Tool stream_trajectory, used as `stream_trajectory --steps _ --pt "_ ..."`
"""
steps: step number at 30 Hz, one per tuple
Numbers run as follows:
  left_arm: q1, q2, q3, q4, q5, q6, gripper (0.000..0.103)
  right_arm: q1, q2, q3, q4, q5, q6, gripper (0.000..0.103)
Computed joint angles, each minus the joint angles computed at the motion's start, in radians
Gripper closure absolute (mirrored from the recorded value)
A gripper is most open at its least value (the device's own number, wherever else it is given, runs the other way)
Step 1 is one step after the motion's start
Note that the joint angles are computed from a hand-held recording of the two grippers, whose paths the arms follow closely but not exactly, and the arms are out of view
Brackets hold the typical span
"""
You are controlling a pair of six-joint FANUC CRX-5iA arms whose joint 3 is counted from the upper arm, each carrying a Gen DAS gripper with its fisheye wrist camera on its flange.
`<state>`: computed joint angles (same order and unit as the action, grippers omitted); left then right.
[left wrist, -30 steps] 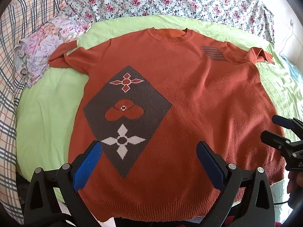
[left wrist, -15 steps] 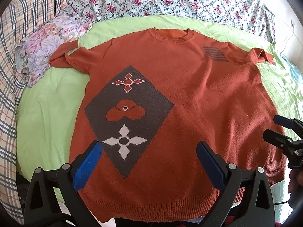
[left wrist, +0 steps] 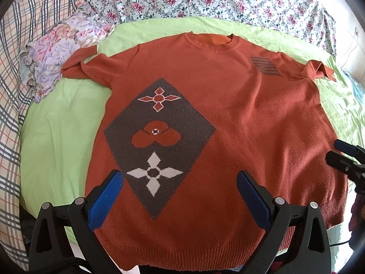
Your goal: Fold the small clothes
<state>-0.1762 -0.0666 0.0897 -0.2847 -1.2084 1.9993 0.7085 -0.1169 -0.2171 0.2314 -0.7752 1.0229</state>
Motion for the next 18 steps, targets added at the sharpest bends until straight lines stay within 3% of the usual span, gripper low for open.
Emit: stream_trajectory --steps 3,18 --pt "-0.007 0.012 0.013 -0.032 -0.005 0.008 0.003 -0.015 -0.006 -0.016 0.044 0.007 -0.032 0.006" --pt "0.015 0.093 0.087 -0.009 -0.022 -0.017 0.003 -0.128 -0.001 0.005 -0.070 0.067 0.025 0.006"
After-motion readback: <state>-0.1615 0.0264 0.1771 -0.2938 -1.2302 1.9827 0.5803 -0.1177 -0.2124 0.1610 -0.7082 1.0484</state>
